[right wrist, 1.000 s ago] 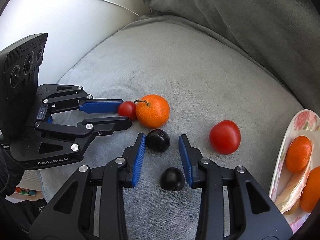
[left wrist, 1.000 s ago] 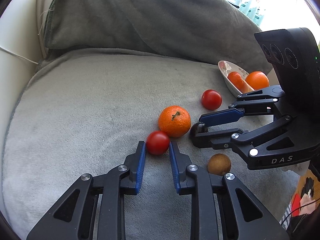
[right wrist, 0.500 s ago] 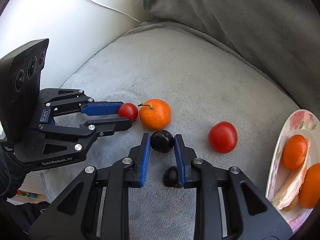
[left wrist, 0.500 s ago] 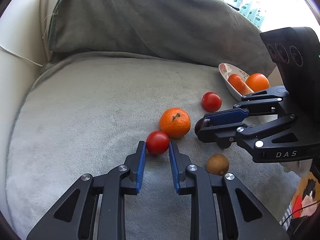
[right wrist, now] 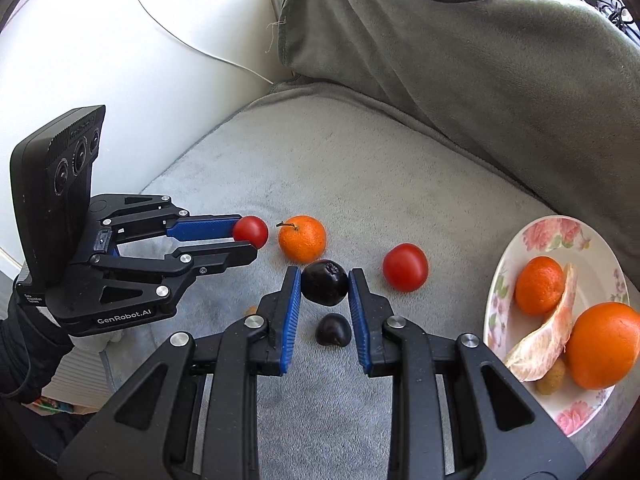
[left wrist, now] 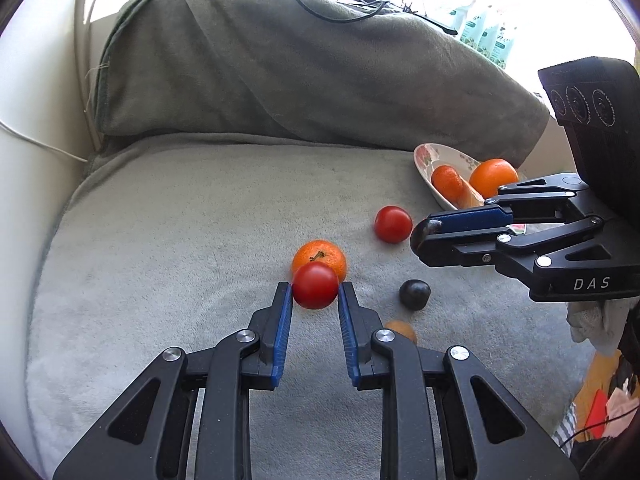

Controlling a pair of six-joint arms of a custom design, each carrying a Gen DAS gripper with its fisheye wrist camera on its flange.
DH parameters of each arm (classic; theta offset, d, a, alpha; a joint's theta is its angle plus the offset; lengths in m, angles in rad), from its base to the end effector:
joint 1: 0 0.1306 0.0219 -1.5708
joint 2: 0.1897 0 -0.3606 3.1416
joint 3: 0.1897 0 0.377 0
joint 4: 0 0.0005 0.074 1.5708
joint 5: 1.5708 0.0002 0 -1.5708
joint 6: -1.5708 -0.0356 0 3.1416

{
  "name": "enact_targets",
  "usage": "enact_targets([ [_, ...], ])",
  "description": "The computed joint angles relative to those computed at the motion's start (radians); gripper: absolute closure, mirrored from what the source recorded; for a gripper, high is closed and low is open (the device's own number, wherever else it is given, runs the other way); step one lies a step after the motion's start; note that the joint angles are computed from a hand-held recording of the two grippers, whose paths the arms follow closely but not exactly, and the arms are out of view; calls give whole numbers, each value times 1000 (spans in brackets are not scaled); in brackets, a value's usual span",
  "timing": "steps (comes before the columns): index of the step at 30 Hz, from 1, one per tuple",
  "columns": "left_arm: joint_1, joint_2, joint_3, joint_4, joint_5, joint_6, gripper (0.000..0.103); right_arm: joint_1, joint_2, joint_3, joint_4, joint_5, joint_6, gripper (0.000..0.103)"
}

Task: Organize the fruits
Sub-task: 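Carry the plum and cherry tomato over the plate and open both grippers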

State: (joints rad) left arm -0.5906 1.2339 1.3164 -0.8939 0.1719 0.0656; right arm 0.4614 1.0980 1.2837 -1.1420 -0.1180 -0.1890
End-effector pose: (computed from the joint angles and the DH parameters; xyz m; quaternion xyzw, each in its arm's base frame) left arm 0.3449 -0.2392 0.4391 0.2709 0.8854 -0.1945 0.3239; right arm 0.3159 0.1612 0.4570 -0.1469 0.9403 0.1497 0.2681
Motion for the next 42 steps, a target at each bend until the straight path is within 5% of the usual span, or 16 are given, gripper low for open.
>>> enact_targets([
  [14,-70,4,43,9,-18,7,81,-67,-149,-52,-27,24,-35,78],
  [30,-152,130,197,27,-10,15,81,-230,-339,-140,-54,112,-66,78],
  [42,-206,266,353,-4,-29,2,81,-334,-402,-191,-68,53,-61,78],
])
